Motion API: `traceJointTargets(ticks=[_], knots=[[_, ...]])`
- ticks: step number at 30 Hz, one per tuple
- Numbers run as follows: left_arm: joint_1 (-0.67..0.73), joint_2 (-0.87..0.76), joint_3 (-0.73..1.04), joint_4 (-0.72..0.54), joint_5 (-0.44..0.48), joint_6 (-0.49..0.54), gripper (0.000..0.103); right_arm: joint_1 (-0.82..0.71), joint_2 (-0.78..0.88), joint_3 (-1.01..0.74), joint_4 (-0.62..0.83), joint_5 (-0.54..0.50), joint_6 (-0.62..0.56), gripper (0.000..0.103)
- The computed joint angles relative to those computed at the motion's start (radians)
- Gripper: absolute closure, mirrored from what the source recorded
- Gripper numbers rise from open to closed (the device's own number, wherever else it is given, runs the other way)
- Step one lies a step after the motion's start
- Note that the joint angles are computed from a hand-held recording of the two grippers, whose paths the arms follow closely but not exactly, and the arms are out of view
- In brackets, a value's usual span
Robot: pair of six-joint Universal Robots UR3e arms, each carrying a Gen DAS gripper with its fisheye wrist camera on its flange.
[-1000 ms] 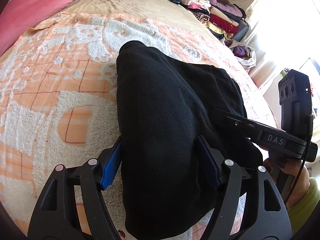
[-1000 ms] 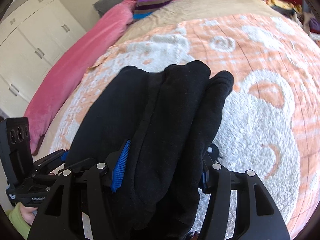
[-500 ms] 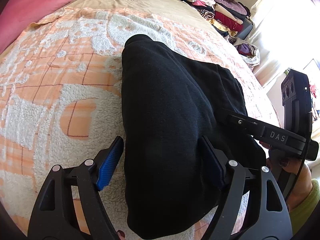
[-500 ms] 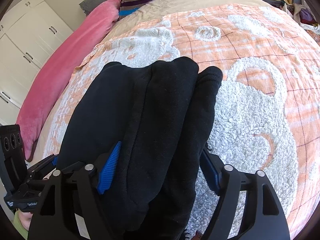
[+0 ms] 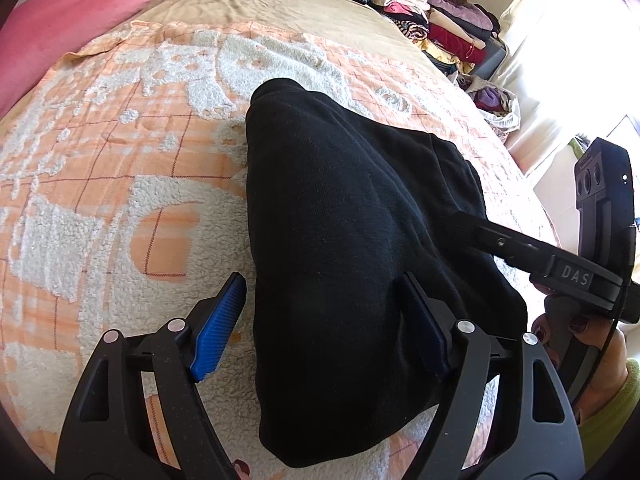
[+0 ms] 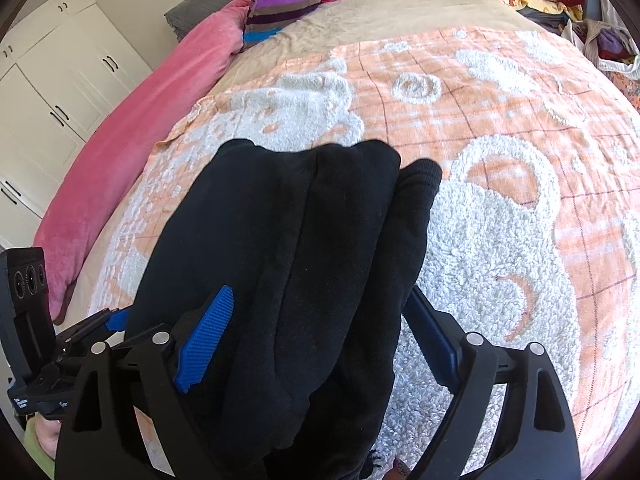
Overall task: Fold small clothes
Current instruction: 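Open both tools and lift them away from the folded black bundle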
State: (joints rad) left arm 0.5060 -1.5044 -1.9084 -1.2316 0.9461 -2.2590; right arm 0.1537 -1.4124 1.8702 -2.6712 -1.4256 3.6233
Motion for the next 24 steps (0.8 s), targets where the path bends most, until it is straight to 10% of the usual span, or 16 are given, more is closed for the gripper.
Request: traceJointTargets(ticks=[24], knots=[[0.054,0.080,0.058,-0.085,-0.017,0.030,0.010,0.033,-0.121,0.005,0.034,-0.104,0.005,0.005]])
